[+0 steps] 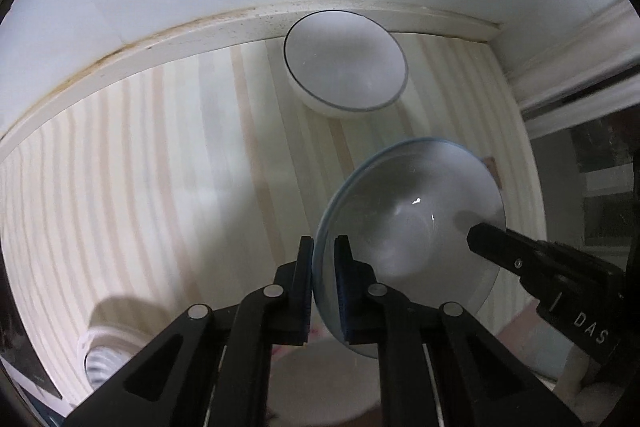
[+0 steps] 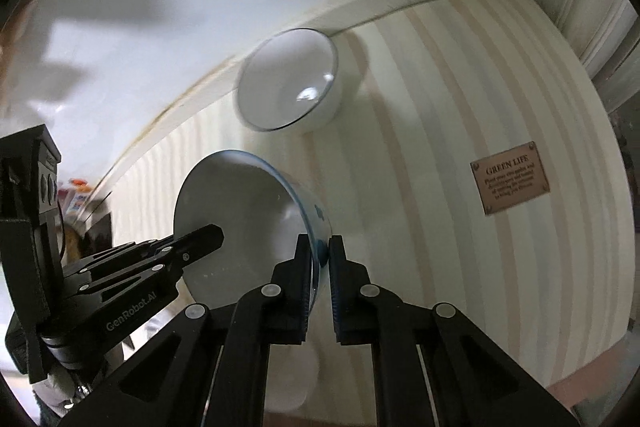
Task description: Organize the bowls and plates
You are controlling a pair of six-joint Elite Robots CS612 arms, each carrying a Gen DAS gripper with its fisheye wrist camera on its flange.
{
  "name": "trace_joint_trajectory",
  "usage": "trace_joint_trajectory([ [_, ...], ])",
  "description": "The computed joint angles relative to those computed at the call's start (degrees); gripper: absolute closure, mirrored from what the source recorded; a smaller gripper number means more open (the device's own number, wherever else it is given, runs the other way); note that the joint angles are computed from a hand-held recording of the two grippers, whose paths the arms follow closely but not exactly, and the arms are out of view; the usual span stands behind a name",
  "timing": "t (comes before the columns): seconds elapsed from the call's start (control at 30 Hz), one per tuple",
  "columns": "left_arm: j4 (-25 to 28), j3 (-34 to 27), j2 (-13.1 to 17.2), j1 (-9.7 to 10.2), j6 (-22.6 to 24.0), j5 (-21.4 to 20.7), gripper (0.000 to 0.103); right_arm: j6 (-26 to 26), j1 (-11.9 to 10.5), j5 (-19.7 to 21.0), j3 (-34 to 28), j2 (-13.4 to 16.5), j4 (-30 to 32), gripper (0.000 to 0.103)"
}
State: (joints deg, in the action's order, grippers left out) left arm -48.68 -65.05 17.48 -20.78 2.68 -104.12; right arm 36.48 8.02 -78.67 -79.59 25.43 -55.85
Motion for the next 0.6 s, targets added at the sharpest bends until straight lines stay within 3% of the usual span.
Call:
trace_joint_trajectory([
  [0.3, 5.4, -8.0, 1.3, 1.01, 0.6, 0.0, 0.094, -0.6, 3.1, -0.2, -3.6, -0.9, 3.4, 0.093],
  [0.6, 10.5, -11.2, 4.1, 1.51, 0.4, 1.7, 0.094, 1.1, 4.8, 3.0, -6.5, 1.6, 7.3, 0.093],
])
